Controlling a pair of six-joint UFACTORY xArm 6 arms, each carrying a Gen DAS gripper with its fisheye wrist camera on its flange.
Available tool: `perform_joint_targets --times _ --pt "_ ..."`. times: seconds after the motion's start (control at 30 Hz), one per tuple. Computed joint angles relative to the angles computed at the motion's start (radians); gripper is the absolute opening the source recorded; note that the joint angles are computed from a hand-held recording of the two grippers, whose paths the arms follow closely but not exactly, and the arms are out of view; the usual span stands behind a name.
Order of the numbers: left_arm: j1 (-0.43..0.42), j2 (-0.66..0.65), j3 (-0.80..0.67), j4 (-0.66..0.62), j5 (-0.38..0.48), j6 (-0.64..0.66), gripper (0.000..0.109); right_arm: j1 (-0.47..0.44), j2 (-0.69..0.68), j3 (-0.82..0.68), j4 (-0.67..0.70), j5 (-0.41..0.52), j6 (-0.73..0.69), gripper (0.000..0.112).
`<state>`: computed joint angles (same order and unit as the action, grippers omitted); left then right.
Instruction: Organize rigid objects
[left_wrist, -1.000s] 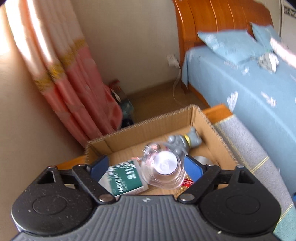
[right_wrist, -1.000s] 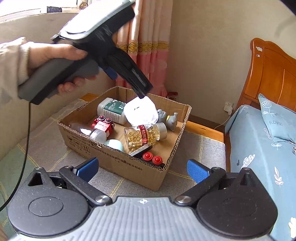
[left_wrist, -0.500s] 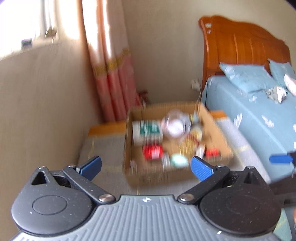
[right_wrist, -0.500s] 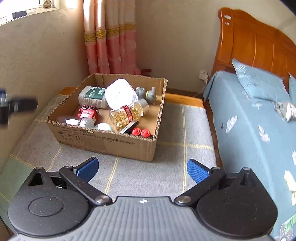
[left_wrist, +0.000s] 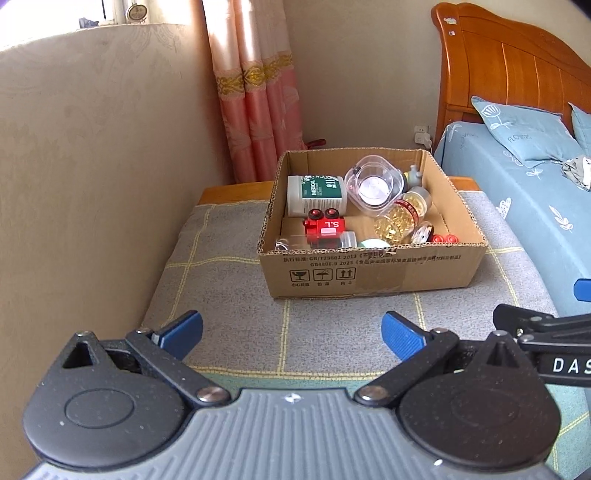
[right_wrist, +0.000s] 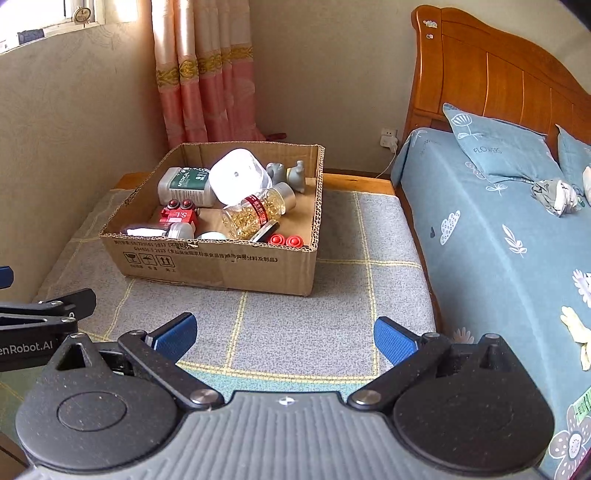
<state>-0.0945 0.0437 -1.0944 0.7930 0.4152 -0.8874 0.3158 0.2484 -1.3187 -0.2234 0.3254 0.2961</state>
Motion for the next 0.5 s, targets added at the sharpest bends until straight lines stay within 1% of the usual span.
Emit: perform_joint_targets --times 0.13,0.4,0.5 --pt "0.003 -0.011 0.009 0.011 -0.01 -0.019 0.102 0.003 -0.002 -0.001 -0.007 -0.004 0.008 0.103" --pt "-0.001 -0.025 0.01 0.031 0.006 -0.054 0.102 0.0 -0.006 0.0 -0.05 -0.011 0.061 0.103" --pt "-0.002 -0.025 0.009 0.039 0.007 -0.061 0.102 0.001 -0.009 0.004 -0.038 -0.017 0.054 0.103"
